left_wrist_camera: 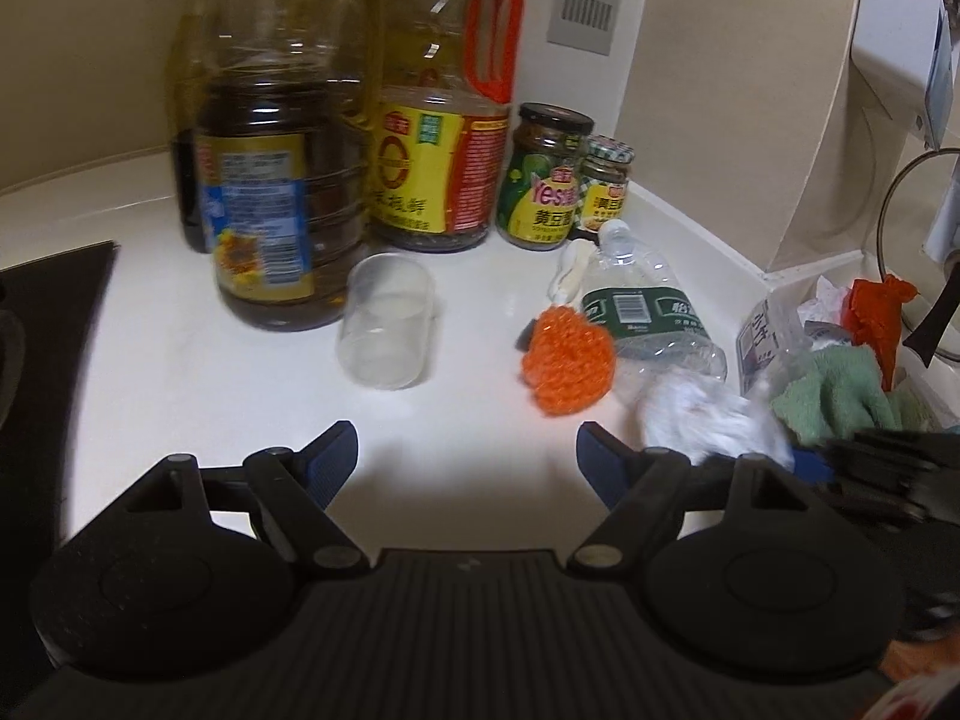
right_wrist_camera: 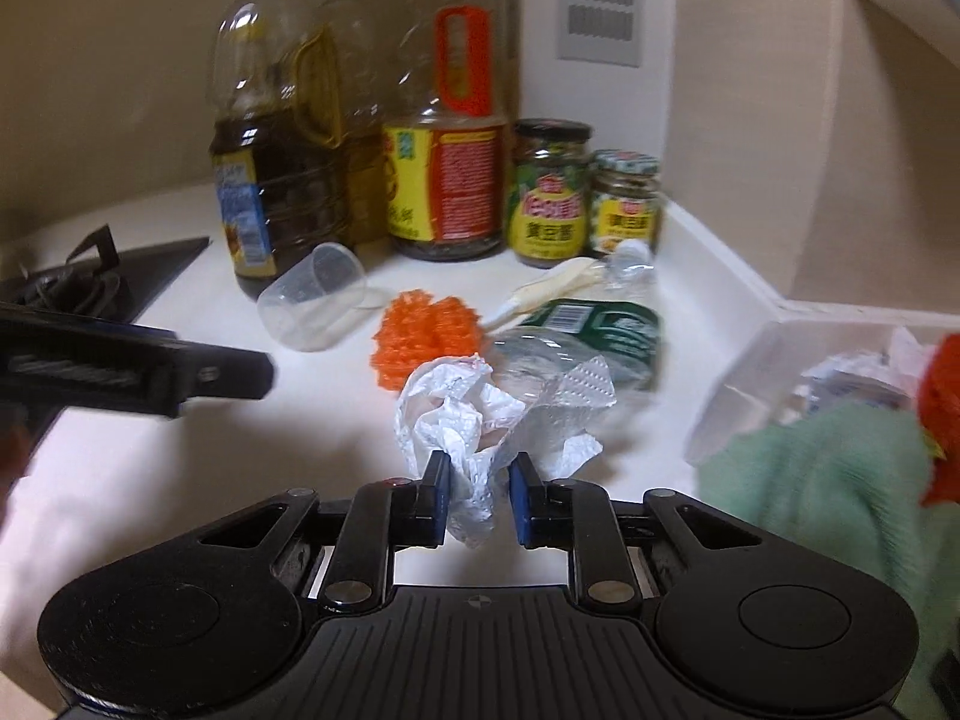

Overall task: Collect trash
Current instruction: 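Grasp the crumpled white tissue with the right tool while the left grasps the orange scrubber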

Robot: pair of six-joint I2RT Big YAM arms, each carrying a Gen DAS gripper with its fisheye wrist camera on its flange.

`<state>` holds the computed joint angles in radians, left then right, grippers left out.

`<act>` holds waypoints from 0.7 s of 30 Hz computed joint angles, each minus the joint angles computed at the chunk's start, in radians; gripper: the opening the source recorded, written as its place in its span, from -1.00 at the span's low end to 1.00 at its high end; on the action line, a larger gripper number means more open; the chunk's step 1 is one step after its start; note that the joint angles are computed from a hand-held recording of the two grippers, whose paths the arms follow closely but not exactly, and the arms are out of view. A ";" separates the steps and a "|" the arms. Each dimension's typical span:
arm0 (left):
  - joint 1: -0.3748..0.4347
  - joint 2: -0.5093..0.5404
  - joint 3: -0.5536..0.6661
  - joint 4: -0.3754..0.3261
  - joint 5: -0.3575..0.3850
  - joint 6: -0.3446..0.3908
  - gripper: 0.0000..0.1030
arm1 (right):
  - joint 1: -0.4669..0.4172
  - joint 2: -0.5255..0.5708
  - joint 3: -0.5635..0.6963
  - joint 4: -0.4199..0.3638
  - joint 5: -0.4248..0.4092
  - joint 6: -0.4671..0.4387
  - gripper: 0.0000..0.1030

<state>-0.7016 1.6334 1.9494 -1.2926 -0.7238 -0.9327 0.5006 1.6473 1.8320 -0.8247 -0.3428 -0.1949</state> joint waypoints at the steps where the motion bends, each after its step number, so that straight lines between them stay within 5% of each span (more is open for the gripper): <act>1: 0.007 0.010 0.006 0.016 0.007 0.017 0.51 | -0.007 -0.012 -0.011 0.006 0.002 0.005 -0.59; 5: 0.034 0.060 0.042 0.074 0.033 0.085 0.51 | -0.036 -0.040 -0.035 0.015 0.014 0.019 -0.59; 13: 0.074 0.185 0.178 0.063 0.060 0.155 0.25 | -0.083 -0.037 -0.029 -0.007 0.040 0.028 -0.59; 17: 0.083 0.217 0.211 0.027 0.062 0.145 -0.25 | -0.099 -0.039 -0.032 -0.009 0.034 0.035 -0.59; 21: 0.078 0.218 0.221 0.008 0.051 0.127 -0.46 | -0.107 -0.040 -0.035 -0.005 0.025 0.037 -0.59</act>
<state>-0.6240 1.8515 2.1701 -1.2842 -0.6731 -0.8057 0.3934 1.6071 1.7972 -0.8301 -0.3182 -0.1577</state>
